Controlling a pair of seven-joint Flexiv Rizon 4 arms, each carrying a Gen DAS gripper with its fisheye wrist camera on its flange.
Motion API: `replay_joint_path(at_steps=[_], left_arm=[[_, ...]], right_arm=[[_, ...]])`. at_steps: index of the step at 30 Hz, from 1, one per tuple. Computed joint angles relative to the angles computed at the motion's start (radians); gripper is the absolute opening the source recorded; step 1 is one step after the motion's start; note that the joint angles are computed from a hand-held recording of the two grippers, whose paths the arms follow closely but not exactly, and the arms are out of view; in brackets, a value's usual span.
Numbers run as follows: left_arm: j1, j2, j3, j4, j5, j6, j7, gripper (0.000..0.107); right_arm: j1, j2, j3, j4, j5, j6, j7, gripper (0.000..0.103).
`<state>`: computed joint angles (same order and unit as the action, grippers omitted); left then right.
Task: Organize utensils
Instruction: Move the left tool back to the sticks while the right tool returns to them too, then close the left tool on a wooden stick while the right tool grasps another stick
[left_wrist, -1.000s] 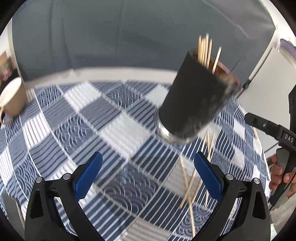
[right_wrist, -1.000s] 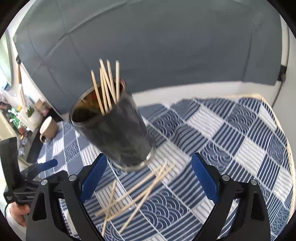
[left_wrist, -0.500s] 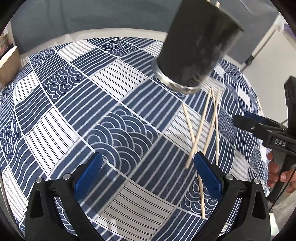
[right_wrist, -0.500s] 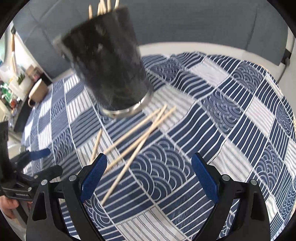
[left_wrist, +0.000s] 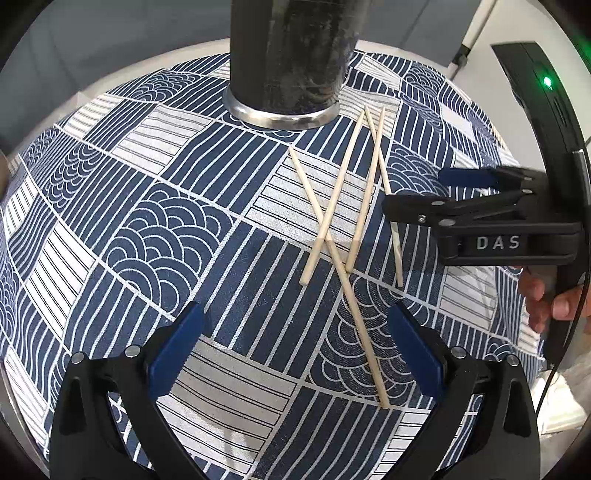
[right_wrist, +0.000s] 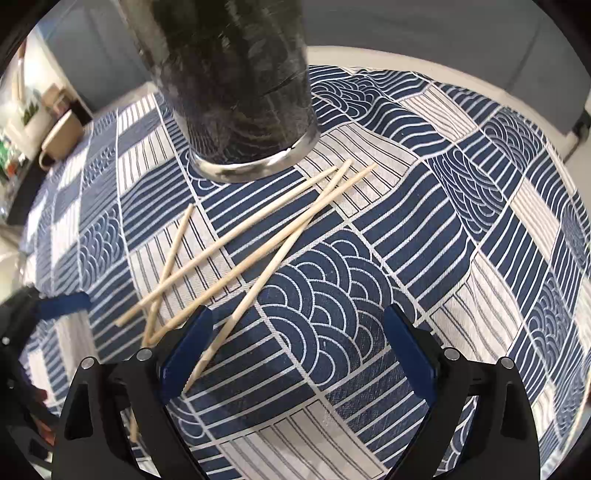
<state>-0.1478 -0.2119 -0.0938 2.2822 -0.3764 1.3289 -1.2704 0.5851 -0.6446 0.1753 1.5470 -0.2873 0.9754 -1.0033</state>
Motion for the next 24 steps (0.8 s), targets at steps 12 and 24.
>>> replay_joint_path(at_steps=[12,24], left_arm=[[-0.057,-0.030,0.101,-0.125,0.373,-0.136,-0.258,0.099],[0.017,0.035,0.112,-0.104,0.306,-0.225,-0.327,0.006]], right_arm=[[0.001,-0.017,-0.005,-0.046,-0.014,-0.111,0.010,0.097],[-0.033,0.014,-0.006,-0.039,0.013,-0.142,-0.061,0.005]])
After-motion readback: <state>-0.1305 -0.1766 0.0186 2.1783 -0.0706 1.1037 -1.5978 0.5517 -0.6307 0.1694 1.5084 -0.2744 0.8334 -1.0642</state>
